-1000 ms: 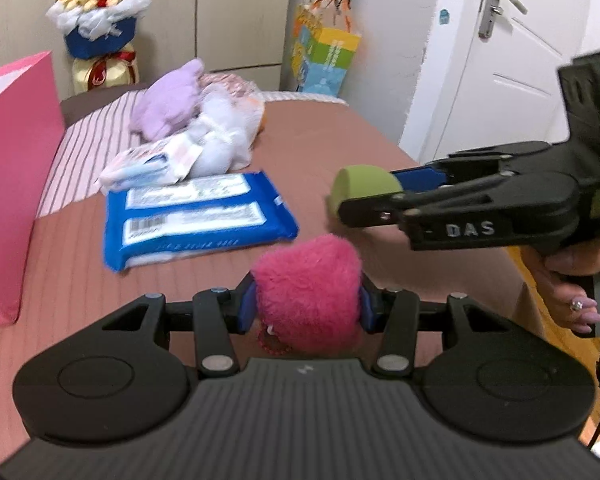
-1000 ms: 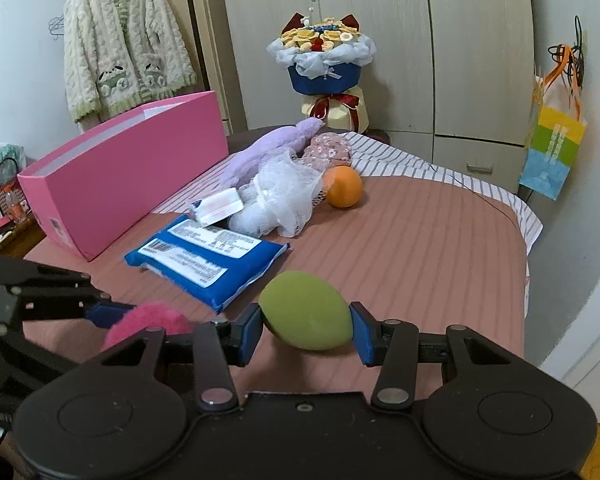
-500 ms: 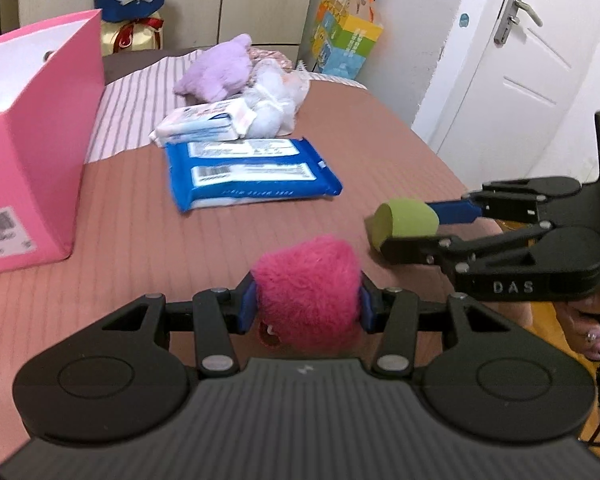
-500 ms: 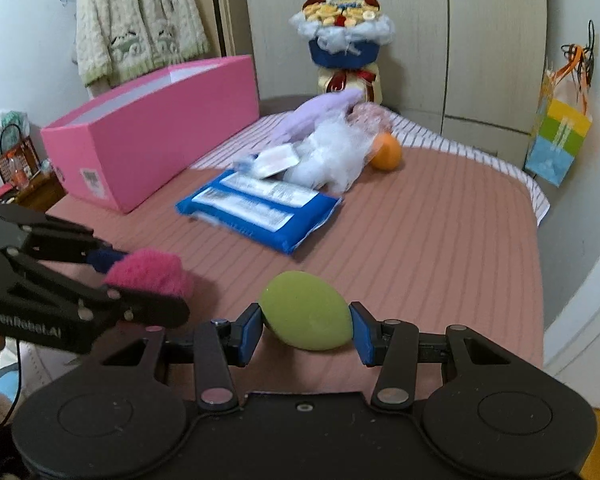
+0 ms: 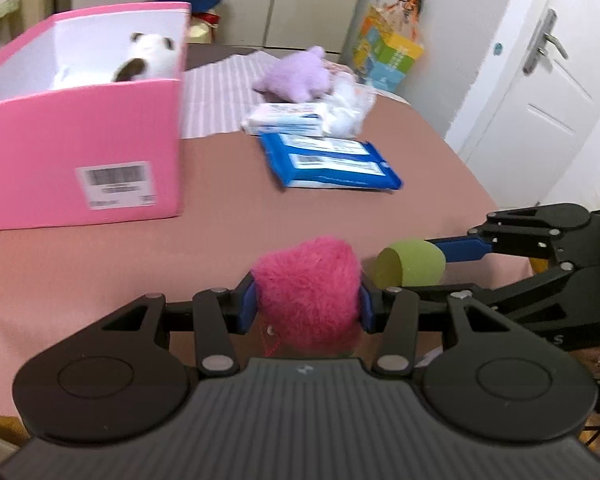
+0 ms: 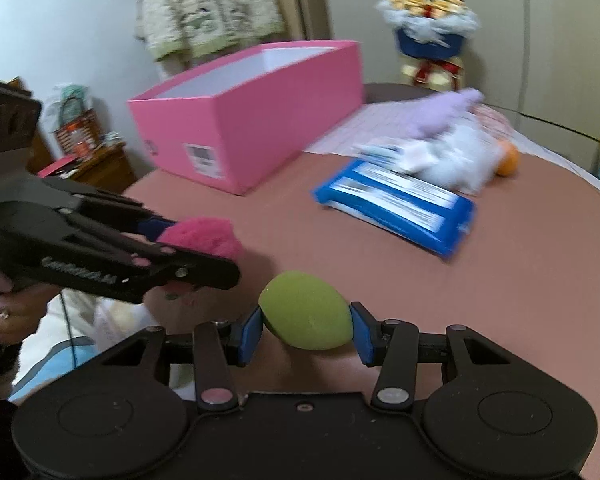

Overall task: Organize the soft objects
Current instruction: 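Carry the pink ball and green egg with both tools over the box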

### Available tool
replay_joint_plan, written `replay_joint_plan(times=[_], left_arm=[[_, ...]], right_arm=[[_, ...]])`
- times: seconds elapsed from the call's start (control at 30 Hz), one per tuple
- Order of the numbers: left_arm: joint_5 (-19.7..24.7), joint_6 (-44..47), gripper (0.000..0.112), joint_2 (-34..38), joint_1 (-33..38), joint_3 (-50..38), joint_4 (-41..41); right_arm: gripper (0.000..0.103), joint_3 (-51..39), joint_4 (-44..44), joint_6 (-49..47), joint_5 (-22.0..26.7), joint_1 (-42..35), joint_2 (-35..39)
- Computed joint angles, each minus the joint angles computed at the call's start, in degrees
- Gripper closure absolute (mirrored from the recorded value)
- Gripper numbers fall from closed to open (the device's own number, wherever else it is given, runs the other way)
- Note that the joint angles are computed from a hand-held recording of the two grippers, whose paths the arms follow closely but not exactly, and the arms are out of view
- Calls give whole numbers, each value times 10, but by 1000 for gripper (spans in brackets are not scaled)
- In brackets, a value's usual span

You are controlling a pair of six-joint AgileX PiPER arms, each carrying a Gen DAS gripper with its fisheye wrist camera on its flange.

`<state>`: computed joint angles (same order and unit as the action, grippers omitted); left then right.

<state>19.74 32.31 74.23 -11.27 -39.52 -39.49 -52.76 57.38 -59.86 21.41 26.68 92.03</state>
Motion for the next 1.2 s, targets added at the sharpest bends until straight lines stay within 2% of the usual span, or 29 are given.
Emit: replay_joint_plan(times=[0.37, 0.5, 0.63, 0.77, 0.93, 1.03, 1.2], left_arm=[[122, 151, 66, -55, 163, -11, -60], [137, 140, 66, -43, 197, -41, -33], [183, 163, 66, -35, 241, -74, -47], [181, 168, 66, -48, 248, -99, -43], [257, 261, 66, -37, 304, -153, -148], [254, 266, 65, -15, 299, -197, -158], [191, 168, 65, 64, 254, -292, -66]], right_arm=[[50, -95, -99, 114, 33, 49, 19], [50, -134, -128, 145, 43, 57, 27], [50, -184, -152, 171, 53, 56, 35], [50, -247, -186, 202, 73, 59, 59], [50, -344, -266, 272, 84, 72, 96], [49, -424, -309, 299, 98, 74, 129], [49, -597, -350, 350, 158, 69, 231]])
